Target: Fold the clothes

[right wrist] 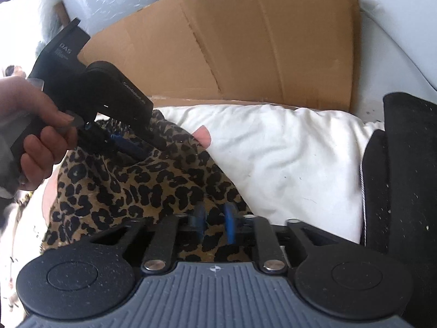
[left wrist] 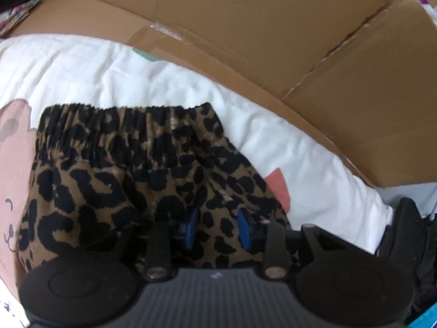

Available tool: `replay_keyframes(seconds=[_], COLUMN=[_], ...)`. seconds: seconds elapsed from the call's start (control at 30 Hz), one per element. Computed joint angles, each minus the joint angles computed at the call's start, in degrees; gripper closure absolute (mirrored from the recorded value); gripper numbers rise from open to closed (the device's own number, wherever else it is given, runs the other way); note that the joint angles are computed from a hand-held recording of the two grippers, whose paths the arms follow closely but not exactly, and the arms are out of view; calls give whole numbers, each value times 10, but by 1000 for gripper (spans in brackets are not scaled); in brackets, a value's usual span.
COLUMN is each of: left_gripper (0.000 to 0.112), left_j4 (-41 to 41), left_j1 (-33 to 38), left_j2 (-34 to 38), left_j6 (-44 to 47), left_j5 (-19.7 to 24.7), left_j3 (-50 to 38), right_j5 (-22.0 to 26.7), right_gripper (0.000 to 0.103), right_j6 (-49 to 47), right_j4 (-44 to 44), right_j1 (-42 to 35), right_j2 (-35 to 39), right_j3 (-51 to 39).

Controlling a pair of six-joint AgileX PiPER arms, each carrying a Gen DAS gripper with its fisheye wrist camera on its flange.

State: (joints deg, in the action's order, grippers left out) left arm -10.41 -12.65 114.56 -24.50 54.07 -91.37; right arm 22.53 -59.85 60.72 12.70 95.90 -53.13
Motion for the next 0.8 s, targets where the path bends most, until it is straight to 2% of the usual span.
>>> replay_keyframes(seconds=[0.07, 0.3, 0.37, 0.53, 0.57, 0.6, 0.63, 0.7, 0.8], left_gripper=[78, 79, 81, 93, 96, 106, 112, 112, 112], left_j4=[-5, -11, -8, 6, 6, 3, -9, -22, -27], left_j1=[4, 7, 8, 8, 8, 10, 13, 18, 21], left_j2=[4, 14, 22, 39, 39, 36, 33, 28, 18], left_j6=[-8, -27, -38, -65, -67, -63, -48, -26, -12], left_j5=[-8, -23, -11, 21, 22, 19, 15, 16, 28], left_j3=[4, 6, -8, -42, -42, -38, -34, -31, -37], right_j5=[-4, -4, -4, 15, 18, 20, 21, 21, 17], right_gripper=[63, 63, 63, 65, 67, 75, 77, 96, 103], right_j6=[-10, 42, 59, 24, 14, 2, -11, -35, -67], right_j4=[-3, -97, -124, -80, -71, -61, -50, -28, 2], right_j1=[5, 19, 22, 2, -2, -7, -11, -18, -24], right_j2=[8, 36, 42, 37, 34, 33, 31, 28, 22], right_j3=[-7, -29, -31, -19, -16, -12, -8, 2, 13])
